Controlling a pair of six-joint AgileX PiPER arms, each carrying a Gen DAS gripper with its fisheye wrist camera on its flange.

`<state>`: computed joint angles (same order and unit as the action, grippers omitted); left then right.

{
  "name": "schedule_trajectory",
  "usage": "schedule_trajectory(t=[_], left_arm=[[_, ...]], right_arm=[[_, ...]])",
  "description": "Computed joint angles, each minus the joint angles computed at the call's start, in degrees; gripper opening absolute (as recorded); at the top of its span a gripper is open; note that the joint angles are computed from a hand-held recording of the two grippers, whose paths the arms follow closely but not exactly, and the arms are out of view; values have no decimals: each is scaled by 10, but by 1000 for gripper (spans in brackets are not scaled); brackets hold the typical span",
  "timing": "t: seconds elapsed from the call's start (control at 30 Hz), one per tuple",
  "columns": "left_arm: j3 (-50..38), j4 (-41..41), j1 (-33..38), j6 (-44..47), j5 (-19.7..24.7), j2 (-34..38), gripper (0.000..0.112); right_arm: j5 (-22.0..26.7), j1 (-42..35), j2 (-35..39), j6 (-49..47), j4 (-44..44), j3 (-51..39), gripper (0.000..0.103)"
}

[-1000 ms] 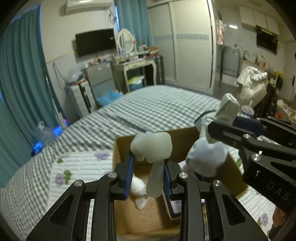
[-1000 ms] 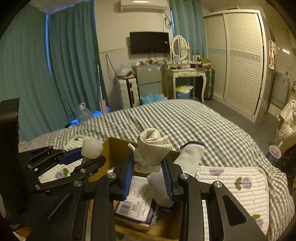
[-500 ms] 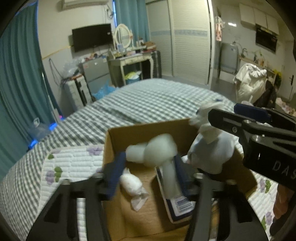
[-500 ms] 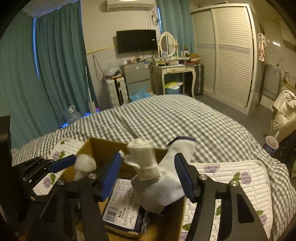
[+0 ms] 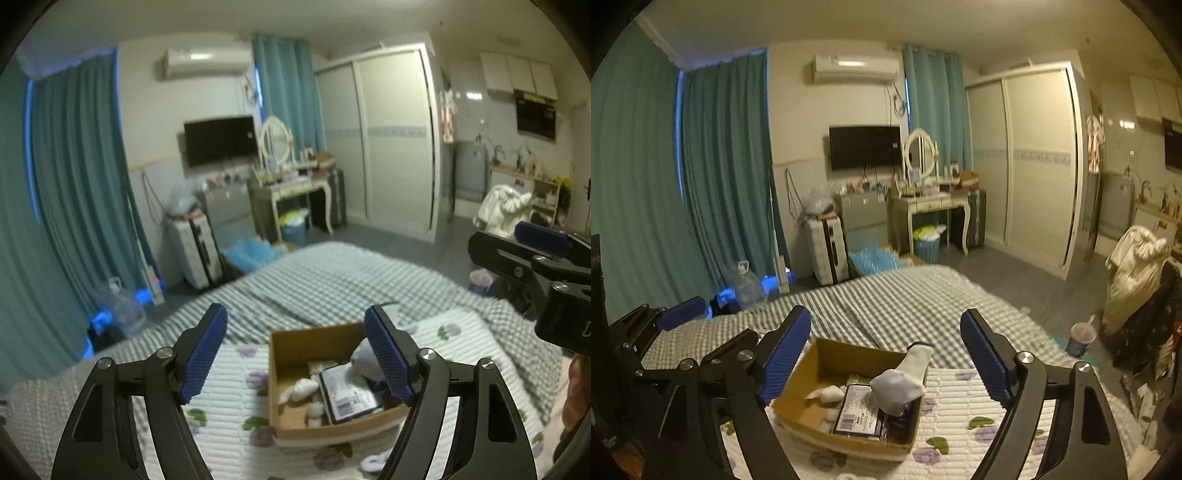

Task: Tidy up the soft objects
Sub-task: 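Carry the foam piece and white sock into the box and release them, then grasp the cream lace cloth with the left tool while the right grasps the pipe-cleaner toy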

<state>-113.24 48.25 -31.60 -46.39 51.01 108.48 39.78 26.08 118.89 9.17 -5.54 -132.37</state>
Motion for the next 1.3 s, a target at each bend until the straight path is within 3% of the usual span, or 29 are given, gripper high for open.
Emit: schedule_trajectory(t=[0.07,0.33,0.47,0.6,0.73,0.87,1.13,1.3], left_arm=[[37,40,-27,-35,12,-43,94],[163,163,-140,-159,86,-148,97],[221,187,-175,-216,111,-159,97],[287,182,-178,-278,95,-163,97],[333,159,-159,-327,72,-141,97],[368,119,-123,-366,16,-106,97],[375,65,-79,-362,-79,13,95],[356,4,-50,-317,-129,73,86]], right_arm=[[-35,3,-80,-1,-4,99,89],[-104,21,-293,-1,-25,355,103],[-126,30,-353,20,-53,458,103],[-176,20,-382,4,-26,557,103],[-239,6,-365,26,-38,636,103],[-277,-4,-307,58,-69,660,103],[-319,-30,-162,-179,194,640,103],[-316,-32,-100,-228,251,608,103]])
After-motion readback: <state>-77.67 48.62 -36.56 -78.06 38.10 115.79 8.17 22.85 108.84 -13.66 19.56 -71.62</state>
